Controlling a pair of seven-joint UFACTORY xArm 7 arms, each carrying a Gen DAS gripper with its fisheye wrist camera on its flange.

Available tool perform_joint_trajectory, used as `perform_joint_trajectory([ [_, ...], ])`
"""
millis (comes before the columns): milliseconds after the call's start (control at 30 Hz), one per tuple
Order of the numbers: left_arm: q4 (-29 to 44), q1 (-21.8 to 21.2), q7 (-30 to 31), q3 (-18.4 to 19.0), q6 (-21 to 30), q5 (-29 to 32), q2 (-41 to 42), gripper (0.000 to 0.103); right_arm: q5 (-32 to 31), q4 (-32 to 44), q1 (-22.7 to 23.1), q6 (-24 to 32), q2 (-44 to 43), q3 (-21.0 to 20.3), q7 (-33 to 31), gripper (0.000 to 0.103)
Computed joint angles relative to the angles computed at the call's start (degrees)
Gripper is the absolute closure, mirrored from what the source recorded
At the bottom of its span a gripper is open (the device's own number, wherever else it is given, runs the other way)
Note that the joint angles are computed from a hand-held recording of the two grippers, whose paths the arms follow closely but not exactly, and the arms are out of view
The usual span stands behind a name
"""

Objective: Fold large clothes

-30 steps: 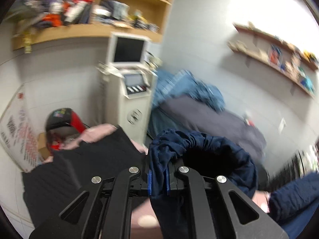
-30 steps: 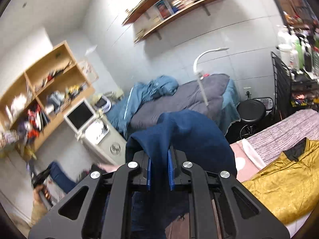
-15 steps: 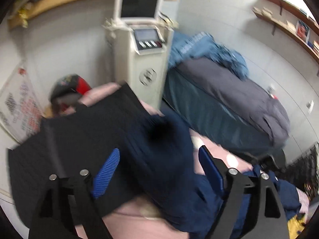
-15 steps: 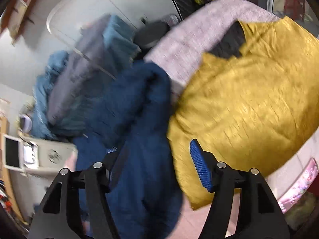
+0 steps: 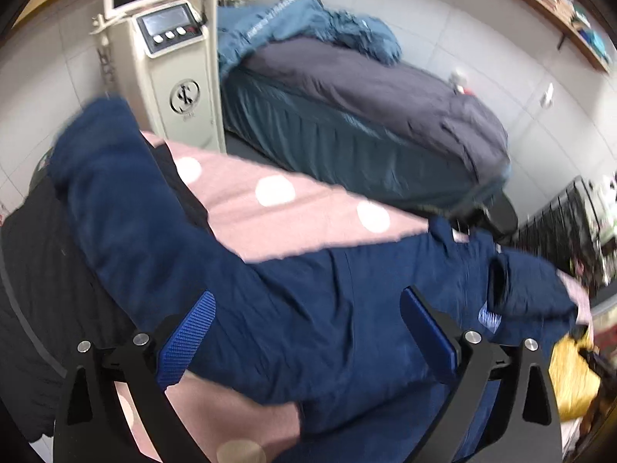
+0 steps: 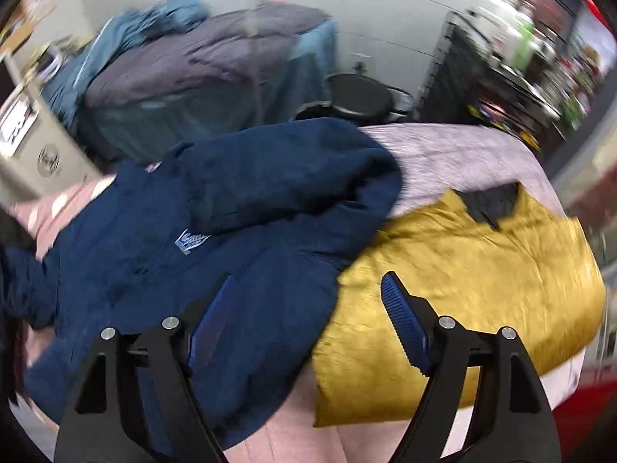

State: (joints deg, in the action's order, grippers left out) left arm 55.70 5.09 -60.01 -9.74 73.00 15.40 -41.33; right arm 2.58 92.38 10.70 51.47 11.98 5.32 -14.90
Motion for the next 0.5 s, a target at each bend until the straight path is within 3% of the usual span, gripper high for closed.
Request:
perform_joint_trajectory([
  [200, -8.0, -3.4, -5.0, -0.3, 1.1, -7.6, -5.6, 0.008, -7.8, 1.6, 6.4, -2.8, 4.7, 2.3, -4.4, 0.026],
  [300, -10.9, -4.6, -7.5, -1.2, 5.2, -10.6, -9.1, 0.008, -13.1, 4.5, 10.3, -4.6, 9.7, 2.0, -5.0, 0.026],
  [500, -13.8, -6.3, -12.5, -2.9, 14.6, -14.2, -17.0, 0.008, -28.1, 11.3, 19.5, -7.5, 21.1, -3.1, -3.6, 0.026],
])
